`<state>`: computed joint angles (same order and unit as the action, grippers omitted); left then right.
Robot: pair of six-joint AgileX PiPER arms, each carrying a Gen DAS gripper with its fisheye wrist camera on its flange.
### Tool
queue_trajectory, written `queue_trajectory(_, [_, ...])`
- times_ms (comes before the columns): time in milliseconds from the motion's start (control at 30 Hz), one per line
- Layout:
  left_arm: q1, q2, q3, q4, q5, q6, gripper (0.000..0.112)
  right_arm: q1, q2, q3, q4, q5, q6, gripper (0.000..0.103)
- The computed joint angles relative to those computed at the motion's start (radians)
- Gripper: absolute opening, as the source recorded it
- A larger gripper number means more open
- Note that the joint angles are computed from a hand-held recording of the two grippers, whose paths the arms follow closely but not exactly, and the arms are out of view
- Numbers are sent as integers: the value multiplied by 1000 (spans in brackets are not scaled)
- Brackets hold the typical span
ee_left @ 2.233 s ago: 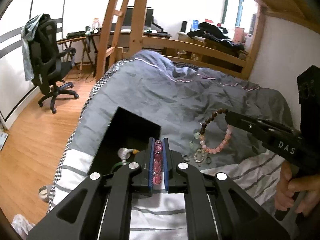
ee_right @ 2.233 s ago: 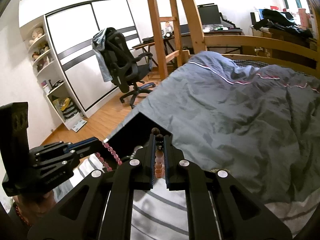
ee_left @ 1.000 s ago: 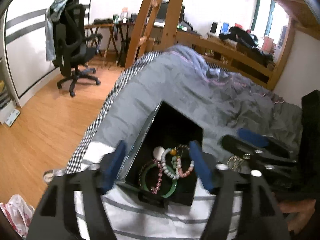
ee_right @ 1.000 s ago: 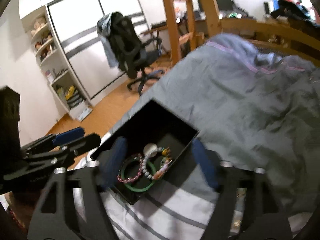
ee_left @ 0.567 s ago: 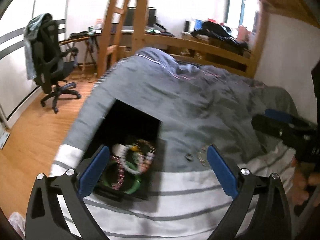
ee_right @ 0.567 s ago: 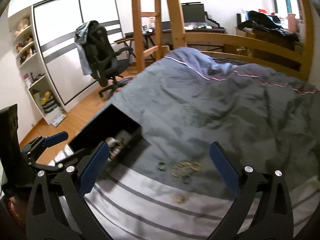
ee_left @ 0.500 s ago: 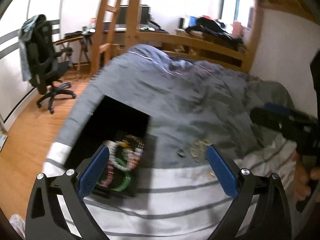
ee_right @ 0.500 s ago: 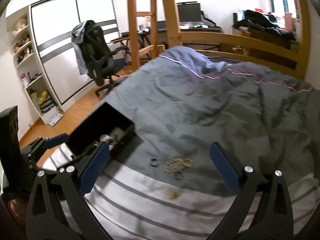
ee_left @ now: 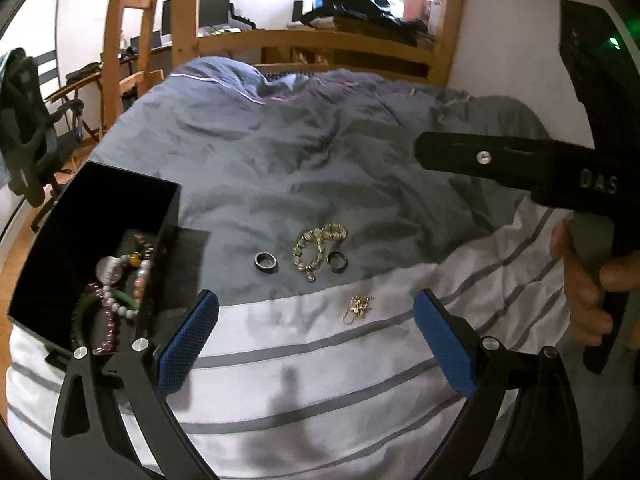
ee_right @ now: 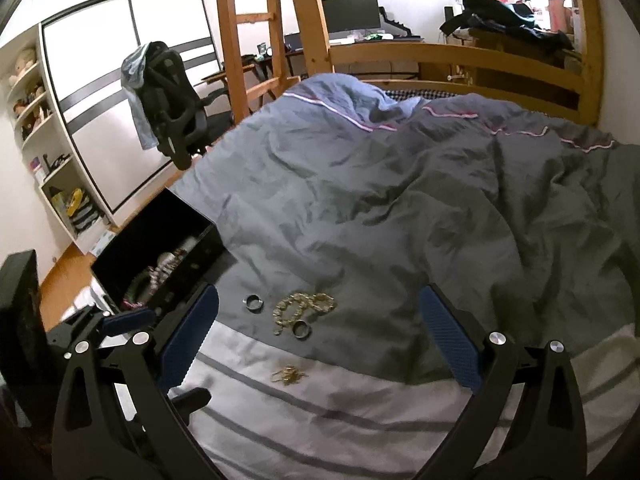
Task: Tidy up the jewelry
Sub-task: 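Move both grippers back over the rings on the duvet, then grasp the dark ring with the left gripper while the right gripper grasps the silver ring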
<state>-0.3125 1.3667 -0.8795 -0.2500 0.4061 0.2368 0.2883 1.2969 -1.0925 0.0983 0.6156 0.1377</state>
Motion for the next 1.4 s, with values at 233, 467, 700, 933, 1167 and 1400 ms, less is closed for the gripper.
queue_trajectory(233, [-20,101,-21,66,-29,-71,96,-91,82,57,249,-68,-242,92])
queue_trajectory(467, [-19,182,-51,177,-66,-148,88,-102,203,23,464,-32,-492,47])
queue_trajectory(700, [43,243,-120,152,-40,-118,65,-48,263,51,487,-61,-561,44])
queue_trajectory(933, [53,328,-196,155,-34,-127,59,3,289,58,360,-106,-471,34])
queue_trajectory(1167, [44,389,-242,220,-40,-200,50,62,308,68,210,-164,-347,25])
queue_trajectory(1400, [41,408,-257,178,-25,-151,20,43,297,70,202,-175,-313,20])
